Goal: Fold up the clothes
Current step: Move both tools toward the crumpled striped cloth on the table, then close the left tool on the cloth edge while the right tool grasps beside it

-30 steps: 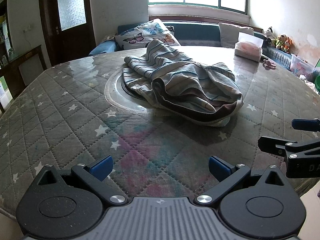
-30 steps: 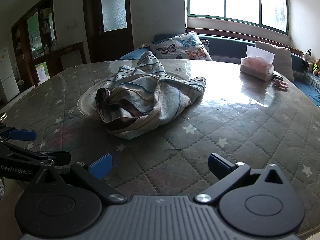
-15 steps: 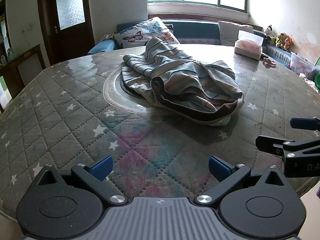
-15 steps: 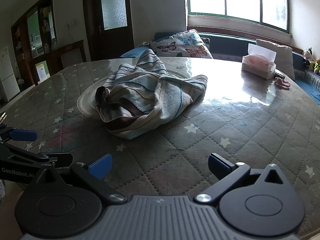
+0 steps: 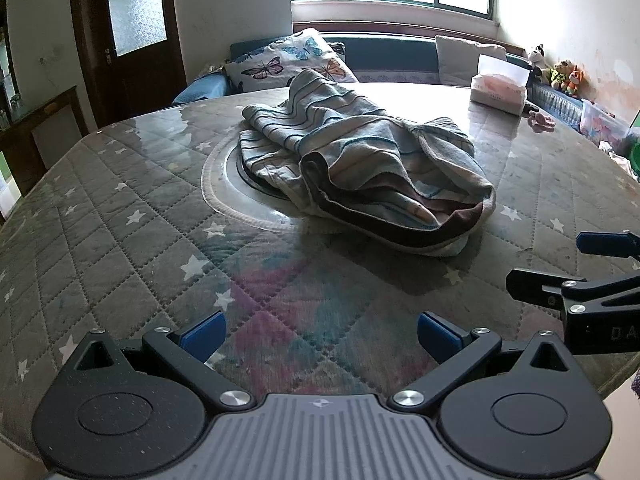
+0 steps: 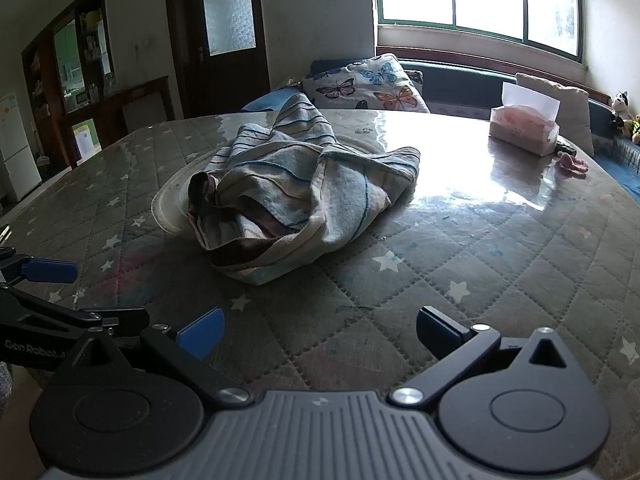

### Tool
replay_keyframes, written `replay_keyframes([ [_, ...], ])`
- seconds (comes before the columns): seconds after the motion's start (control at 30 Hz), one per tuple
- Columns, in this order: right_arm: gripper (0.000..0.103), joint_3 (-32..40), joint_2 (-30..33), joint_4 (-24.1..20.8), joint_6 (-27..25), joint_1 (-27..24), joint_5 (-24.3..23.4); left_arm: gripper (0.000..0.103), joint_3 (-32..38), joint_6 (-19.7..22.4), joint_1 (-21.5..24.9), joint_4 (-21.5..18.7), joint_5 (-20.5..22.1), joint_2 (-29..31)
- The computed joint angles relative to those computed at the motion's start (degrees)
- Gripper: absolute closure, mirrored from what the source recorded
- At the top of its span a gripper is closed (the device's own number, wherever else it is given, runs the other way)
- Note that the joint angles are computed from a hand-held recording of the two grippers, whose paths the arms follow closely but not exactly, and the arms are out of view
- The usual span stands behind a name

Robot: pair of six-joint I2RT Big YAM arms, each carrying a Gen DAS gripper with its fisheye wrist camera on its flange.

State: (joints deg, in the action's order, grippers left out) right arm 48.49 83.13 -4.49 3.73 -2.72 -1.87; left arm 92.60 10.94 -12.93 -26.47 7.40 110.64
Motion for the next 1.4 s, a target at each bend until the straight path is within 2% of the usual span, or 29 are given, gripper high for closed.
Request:
replay_keyframes([
  [0.5, 0.000, 6.3, 4.2, -2.0, -2.2, -1.3, -2.3, 0.000, 8.4, -0.4, 0.6, -2.1, -0.2, 4.4],
  [0.67, 0.000, 11.8, 7.1, -4.2, -2.5, -2.9, -4.1, 0.001, 14.9, -1.4, 1.2, -3.4, -0.1, 7.7],
  [0.83, 0.001, 19.2, 11.8, -7.6, -2.0, -4.2, -5.3, 0.005, 25.1, -2.9, 1.7, -7.3, -1.9, 13.7],
  [0.93, 0.006, 24.0, 14.9, -9.6, -2.5, -4.5, -5.1, 0.015, 32.3, -4.3, 2.0, -11.4, -2.6, 17.8],
  [1.0, 0.012, 27.1, 17.1, -10.6, -2.8, -4.5, -4.6, 0.022, 37.8, -5.0, 2.2, -14.7, -2.5, 20.9],
  [1.13, 0.022, 33.1, 21.4, -14.0, -2.7, -4.9, -6.1, 0.030, 46.3, -6.2, 2.6, -20.1, 0.1, 25.5],
  [1.27, 0.044, 37.8, 25.0, -17.0, -3.6, -4.9, -7.0, 0.035, 52.5, -5.8, 2.8, -23.9, 3.4, 28.7],
  [1.4, 0.063, 39.7, 26.6, -18.5, -2.8, -5.3, -8.1, 0.037, 61.0, -4.9, 2.3, -28.8, 3.9, 33.2],
])
